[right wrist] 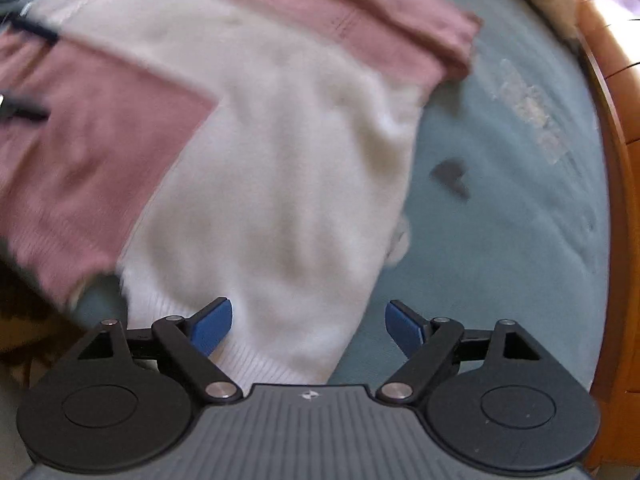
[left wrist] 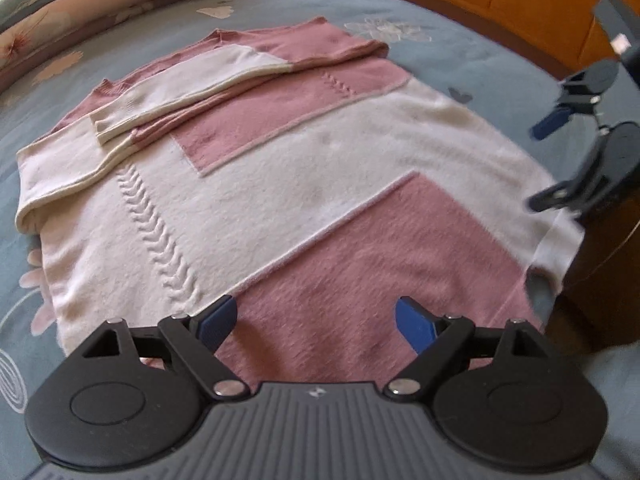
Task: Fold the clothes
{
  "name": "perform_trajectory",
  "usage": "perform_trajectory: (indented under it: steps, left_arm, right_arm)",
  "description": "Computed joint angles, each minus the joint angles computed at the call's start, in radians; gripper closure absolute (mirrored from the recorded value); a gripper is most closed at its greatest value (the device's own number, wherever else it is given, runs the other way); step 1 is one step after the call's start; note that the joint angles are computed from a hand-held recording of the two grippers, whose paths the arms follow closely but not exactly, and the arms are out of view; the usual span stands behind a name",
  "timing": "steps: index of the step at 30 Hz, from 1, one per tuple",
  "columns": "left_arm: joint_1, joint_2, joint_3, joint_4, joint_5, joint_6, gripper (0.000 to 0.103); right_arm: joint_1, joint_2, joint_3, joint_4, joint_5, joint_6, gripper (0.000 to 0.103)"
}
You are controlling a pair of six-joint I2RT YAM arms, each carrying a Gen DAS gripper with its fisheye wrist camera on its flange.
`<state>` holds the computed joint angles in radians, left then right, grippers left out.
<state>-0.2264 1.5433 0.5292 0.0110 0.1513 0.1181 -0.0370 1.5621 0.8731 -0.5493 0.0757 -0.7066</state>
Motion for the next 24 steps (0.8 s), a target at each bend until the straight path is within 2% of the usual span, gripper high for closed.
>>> perform_trajectory:
  steps: [8, 11, 13, 17, 20, 22, 24]
  left_arm:
    - [0.009, 0.0, 0.013, 0.047, -0.03, -0.036, 0.017]
    - [0.016, -0.003, -0.006, 0.131, -0.086, -0.07, 0.017]
    - [0.011, 0.013, -0.008, 0.17, -0.127, -0.092, 0.016]
    - [-0.012, 0.062, -0.021, 0.217, -0.2, -0.17, 0.016]
    - [-0.018, 0.085, -0.058, 0.258, -0.188, -0.206, 0.016]
    - [-0.018, 0.102, -0.068, 0.267, -0.186, -0.222, 0.013]
    - [-0.008, 0.098, -0.065, 0.255, -0.163, -0.223, 0.009]
  right_arm:
    - [0.048, 0.086, 0.076, 0.027, -0.164, 0.263, 0.016]
    - [0.073, 0.092, 0.086, 0.13, -0.235, 0.395, 0.016]
    - [0.111, 0.108, 0.079, 0.216, -0.243, 0.442, 0.016]
    - [0.172, 0.155, 0.054, 0.312, -0.204, 0.445, 0.016]
    - [0.183, 0.162, 0.005, 0.342, -0.199, 0.419, 0.015]
    - [0.178, 0.161, -0.031, 0.38, -0.21, 0.439, 0.004]
    - [0.175, 0.175, -0.032, 0.386, -0.215, 0.463, 0.0]
